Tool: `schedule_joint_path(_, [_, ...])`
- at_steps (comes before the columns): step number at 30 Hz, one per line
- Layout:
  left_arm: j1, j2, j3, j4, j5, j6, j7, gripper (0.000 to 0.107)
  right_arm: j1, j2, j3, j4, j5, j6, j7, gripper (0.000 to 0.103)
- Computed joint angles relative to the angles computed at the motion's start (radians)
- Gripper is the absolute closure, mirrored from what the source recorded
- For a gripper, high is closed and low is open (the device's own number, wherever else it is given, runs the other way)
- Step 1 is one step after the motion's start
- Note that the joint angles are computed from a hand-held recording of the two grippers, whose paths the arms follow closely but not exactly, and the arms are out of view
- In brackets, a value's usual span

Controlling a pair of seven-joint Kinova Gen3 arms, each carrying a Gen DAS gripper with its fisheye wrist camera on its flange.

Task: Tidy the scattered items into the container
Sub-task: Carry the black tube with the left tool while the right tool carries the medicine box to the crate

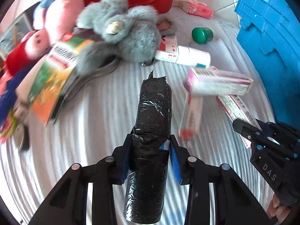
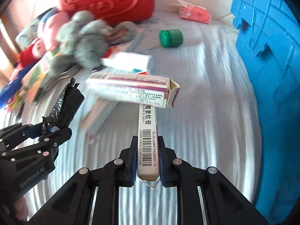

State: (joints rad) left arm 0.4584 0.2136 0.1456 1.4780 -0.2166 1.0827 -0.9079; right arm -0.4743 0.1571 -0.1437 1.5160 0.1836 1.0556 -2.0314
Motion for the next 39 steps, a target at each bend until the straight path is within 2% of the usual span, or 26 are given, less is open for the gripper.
schedule_joint_path(5, [0.070,-0.111,0.028,0.035,-0.110,0.048,0.151,0.071,-0.024,-0.118,-0.041,0.049,-0.019,0.006,0.016,0.085])
schedule_joint_path(11, [0.135,-0.197,0.132,-0.005,-0.295,0.178,0.354,0.071,-0.010,-0.225,-0.075,0.056,-0.050,-0.014,0.093,0.085])
schedule_joint_path(19, [0.223,-0.230,0.255,-0.113,-0.483,0.421,0.535,0.071,0.014,-0.330,-0.097,0.029,-0.131,-0.050,0.249,0.085])
schedule_joint_path(24, [0.270,-0.247,0.303,-0.149,-0.551,0.521,0.584,0.071,0.035,-0.390,-0.150,0.003,-0.107,-0.044,0.235,0.085])
schedule_joint_path(29, [0.282,-0.295,0.353,-0.150,-0.596,0.544,0.588,0.071,0.081,-0.440,-0.255,-0.032,-0.009,-0.007,0.138,0.085])
schedule_joint_path(34, [0.245,-0.358,0.406,-0.122,-0.585,0.528,0.580,0.071,0.136,-0.472,-0.378,-0.083,0.098,0.067,0.032,0.085])
schedule_joint_path(39, [0.199,-0.396,0.444,-0.108,-0.554,0.475,0.562,0.071,0.191,-0.516,-0.433,-0.116,0.146,0.144,-0.007,0.085])
